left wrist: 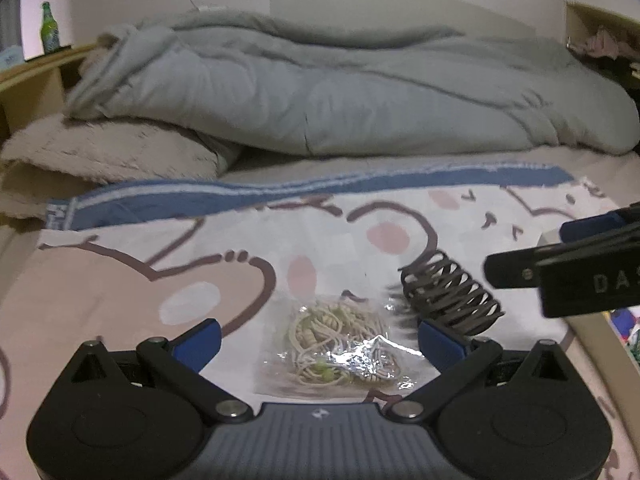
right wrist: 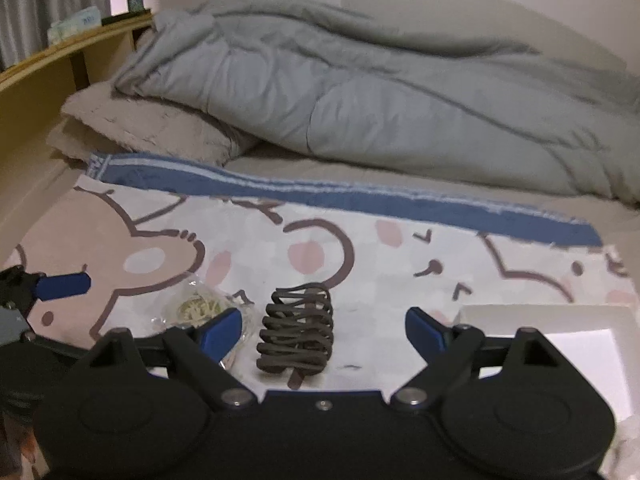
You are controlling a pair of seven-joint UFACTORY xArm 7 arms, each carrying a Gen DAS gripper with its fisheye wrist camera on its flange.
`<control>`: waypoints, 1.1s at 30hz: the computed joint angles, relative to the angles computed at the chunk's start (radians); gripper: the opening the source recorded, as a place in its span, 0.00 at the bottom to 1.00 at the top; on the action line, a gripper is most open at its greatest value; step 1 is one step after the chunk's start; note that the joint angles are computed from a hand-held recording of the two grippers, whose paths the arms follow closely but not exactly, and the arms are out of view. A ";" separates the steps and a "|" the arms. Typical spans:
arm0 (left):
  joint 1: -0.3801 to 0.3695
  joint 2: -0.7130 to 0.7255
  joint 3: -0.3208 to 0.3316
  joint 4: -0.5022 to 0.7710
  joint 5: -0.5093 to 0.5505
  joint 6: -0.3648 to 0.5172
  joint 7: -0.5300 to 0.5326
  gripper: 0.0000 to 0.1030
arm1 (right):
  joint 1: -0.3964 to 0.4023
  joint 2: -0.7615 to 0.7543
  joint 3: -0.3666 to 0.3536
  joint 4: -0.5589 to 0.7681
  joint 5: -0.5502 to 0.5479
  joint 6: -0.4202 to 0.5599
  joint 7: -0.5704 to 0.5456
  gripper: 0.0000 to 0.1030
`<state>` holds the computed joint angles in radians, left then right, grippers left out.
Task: Organize objects
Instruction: 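Lower the left tool onto the bead bag while the right tool lowers onto the black spring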
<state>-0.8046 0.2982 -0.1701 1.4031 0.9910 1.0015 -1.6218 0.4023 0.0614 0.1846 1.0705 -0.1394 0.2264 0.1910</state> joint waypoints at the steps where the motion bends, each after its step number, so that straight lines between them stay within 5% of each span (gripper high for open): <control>1: 0.009 0.010 0.002 -0.001 -0.004 -0.021 0.007 1.00 | -0.002 0.028 0.006 0.019 0.029 0.008 -0.016 0.87; 6: 0.042 0.045 0.021 -0.017 -0.035 -0.122 0.060 1.00 | -0.003 0.144 0.020 0.097 0.109 0.025 -0.081 0.87; 16: 0.056 0.100 0.063 0.007 -0.091 -0.207 0.122 1.00 | 0.030 0.272 -0.001 0.201 0.091 0.072 -0.126 0.85; 21: 0.043 0.129 0.079 0.038 -0.125 -0.195 0.133 0.99 | 0.002 0.289 0.029 0.215 0.137 0.083 -0.166 0.64; 33: 0.023 0.070 0.079 0.014 -0.156 -0.119 0.021 0.77 | -0.047 0.188 0.046 0.120 0.255 0.018 -0.223 0.64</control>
